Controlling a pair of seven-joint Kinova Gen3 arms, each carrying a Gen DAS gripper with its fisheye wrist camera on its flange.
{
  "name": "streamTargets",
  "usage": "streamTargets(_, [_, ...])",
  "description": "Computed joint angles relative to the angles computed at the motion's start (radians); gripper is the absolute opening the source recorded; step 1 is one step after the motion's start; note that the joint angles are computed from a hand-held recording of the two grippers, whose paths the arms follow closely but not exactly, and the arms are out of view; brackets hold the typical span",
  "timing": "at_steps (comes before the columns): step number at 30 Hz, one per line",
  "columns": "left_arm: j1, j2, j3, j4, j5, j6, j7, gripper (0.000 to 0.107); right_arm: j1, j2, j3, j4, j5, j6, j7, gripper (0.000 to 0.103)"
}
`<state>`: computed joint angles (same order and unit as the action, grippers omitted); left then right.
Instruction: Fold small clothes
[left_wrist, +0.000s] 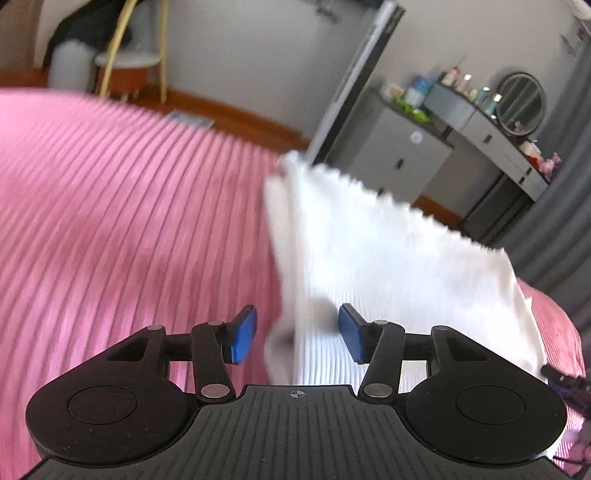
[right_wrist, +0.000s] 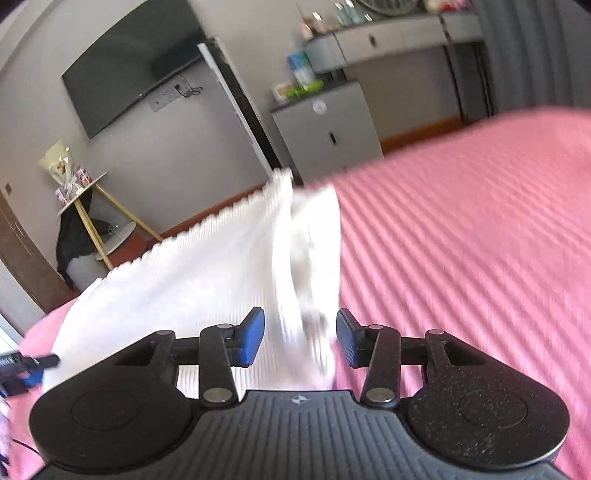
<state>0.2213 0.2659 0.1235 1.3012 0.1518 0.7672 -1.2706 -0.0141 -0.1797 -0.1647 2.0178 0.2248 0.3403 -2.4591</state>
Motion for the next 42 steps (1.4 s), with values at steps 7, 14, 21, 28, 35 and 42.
streamTargets(7, [-0.027, -0.017, 0.013, 0.039, 0.095, 0.028, 0.015, 0.056, -0.045, 0.007, 0.058, 0.0, -0.133, 0.0, 0.089, 0.042])
streamTargets(14, [0.018, 0.028, -0.001, -0.032, 0.009, 0.079, 0.047, 0.033, -0.079, 0.03, 0.077, -0.045, -0.098, 0.065, 0.098, 0.01])
streamTargets(21, [0.025, -0.015, -0.008, 0.012, -0.018, 0.021, 0.025, 0.016, 0.103, 0.004, -0.13, -0.023, 0.128, 0.054, -0.101, 0.008])
streamTargets(28, [0.097, 0.027, -0.036, -0.097, -0.179, 0.148, 0.097, 0.031, -0.115, 0.032, 0.044, -0.087, 0.164, 0.182, -0.066, 0.019])
streamTargets(35, [0.15, 0.03, -0.04, -0.14, -0.305, 0.075, 0.155, 0.045, 0.036, 0.059, -0.17, -0.14, 0.431, 0.164, -0.217, 0.019])
streamTargets(42, [0.242, 0.274, -0.082, -0.454, -0.392, 0.194, 0.126, 0.046, -0.171, 0.313, 0.0, -0.403, 0.435, 0.225, -0.081, 0.019])
